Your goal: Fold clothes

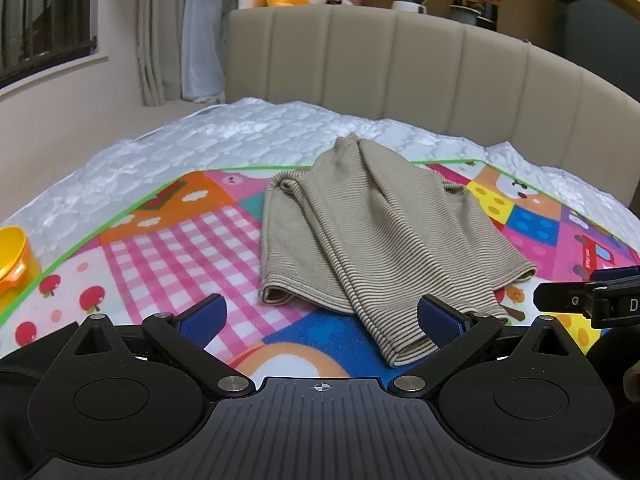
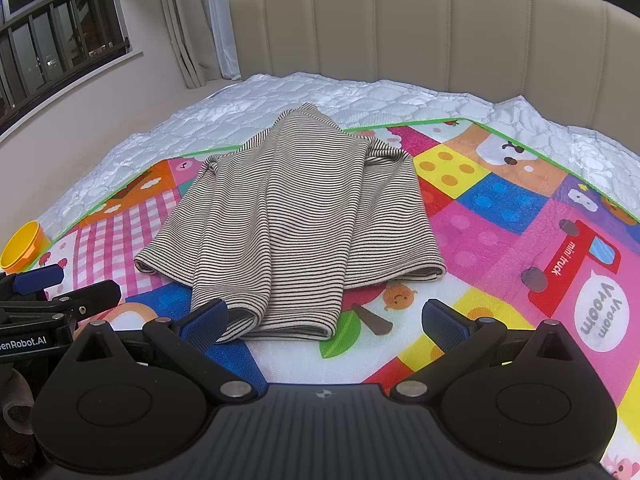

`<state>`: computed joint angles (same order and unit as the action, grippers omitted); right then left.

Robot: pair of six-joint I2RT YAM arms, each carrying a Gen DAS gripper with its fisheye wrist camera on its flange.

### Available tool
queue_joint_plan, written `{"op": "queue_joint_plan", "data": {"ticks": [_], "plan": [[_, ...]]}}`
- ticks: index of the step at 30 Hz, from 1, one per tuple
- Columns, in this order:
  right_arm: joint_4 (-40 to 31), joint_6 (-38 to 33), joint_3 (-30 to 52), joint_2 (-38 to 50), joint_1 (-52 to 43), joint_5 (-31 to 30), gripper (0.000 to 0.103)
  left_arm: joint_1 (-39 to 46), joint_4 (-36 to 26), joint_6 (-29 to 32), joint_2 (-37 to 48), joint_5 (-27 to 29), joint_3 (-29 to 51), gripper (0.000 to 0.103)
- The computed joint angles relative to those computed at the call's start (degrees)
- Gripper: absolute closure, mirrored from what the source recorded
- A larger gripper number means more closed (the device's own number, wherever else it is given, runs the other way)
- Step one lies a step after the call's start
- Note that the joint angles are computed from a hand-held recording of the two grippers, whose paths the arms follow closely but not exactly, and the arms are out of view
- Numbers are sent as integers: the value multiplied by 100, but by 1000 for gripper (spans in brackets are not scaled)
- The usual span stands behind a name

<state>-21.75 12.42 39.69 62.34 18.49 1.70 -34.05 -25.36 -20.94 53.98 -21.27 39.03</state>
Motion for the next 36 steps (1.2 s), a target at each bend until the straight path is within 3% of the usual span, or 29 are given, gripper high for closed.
{"op": "queue_joint_plan", "data": {"ticks": [36], "plan": [[-51,43,18,24,23,9,0,70,-118,-17,36,102,61,0]]}}
